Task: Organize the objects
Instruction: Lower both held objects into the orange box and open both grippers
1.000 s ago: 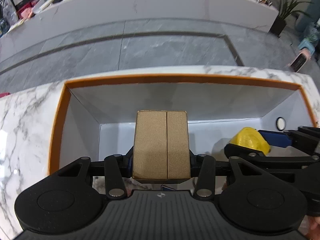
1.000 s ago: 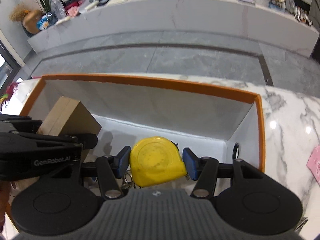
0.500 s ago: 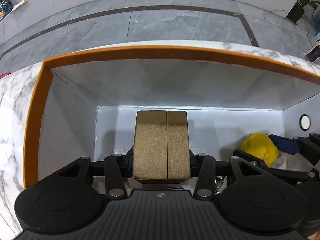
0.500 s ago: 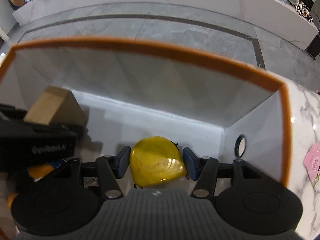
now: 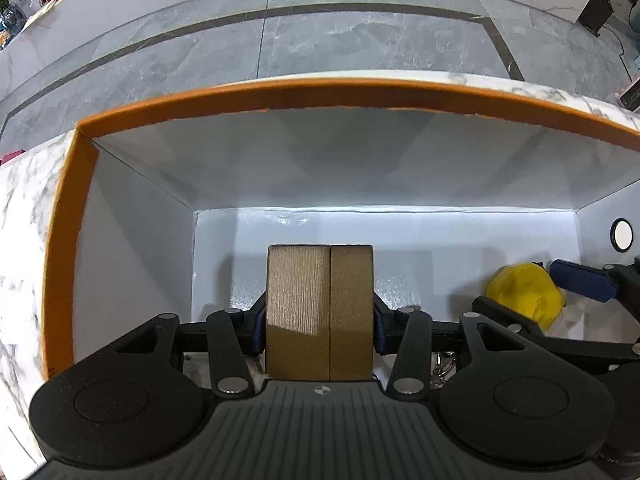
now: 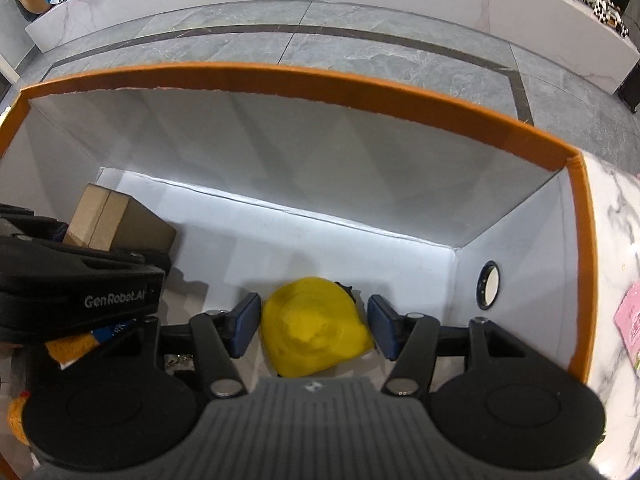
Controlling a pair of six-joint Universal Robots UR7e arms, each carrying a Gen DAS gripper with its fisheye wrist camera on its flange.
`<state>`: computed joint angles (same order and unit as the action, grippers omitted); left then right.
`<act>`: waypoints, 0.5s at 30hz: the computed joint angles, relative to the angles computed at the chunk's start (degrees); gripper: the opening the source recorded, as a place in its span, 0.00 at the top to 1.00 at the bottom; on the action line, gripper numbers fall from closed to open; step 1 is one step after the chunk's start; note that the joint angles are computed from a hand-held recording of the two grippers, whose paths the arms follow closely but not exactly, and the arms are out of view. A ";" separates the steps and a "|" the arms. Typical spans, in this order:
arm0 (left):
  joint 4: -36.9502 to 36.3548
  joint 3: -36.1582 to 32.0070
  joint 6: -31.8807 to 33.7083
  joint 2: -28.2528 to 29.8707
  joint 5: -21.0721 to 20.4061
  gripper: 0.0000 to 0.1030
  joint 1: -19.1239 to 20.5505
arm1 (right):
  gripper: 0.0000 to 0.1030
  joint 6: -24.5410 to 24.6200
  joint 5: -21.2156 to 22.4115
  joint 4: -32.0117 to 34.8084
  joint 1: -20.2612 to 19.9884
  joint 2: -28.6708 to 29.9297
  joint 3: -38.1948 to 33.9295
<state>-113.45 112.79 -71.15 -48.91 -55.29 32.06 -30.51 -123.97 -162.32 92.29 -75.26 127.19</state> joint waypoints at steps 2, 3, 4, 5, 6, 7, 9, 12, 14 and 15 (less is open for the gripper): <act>-0.41 0.06 0.04 -0.04 0.21 0.46 -0.20 | 0.35 -0.14 0.18 0.32 0.06 -0.50 0.03; -0.52 0.07 0.11 -0.14 0.25 0.45 -0.27 | 0.35 -0.31 0.19 0.41 0.12 -0.48 -0.14; -0.59 0.15 0.11 -0.28 0.30 0.45 -0.38 | 0.35 -0.43 0.21 0.48 0.19 -0.59 -0.19; -0.51 0.08 0.17 -0.38 0.37 0.45 -0.36 | 0.35 -0.50 0.21 0.57 0.26 -0.75 -0.19; -0.42 0.05 0.19 -0.45 0.43 0.45 -0.39 | 0.34 -0.33 0.09 0.63 0.53 -1.06 0.11; -0.32 -0.01 0.24 -0.49 0.52 0.45 -0.48 | 0.34 -0.33 0.01 0.69 0.70 -1.29 0.24; -0.25 -0.10 -0.05 -0.58 0.92 0.45 -0.67 | 0.34 -0.50 0.02 0.63 0.92 -1.99 0.74; -0.18 0.05 -0.66 -0.97 1.55 0.45 -1.16 | 0.34 -0.67 0.26 0.92 1.25 -2.79 0.91; 0.22 -0.21 -1.18 -1.06 1.92 0.45 -1.49 | 0.33 -1.16 0.56 0.56 1.19 -3.25 1.17; 0.30 -0.21 -1.36 -1.22 2.08 0.45 -1.68 | 0.32 -1.35 0.76 0.50 1.26 -3.79 1.47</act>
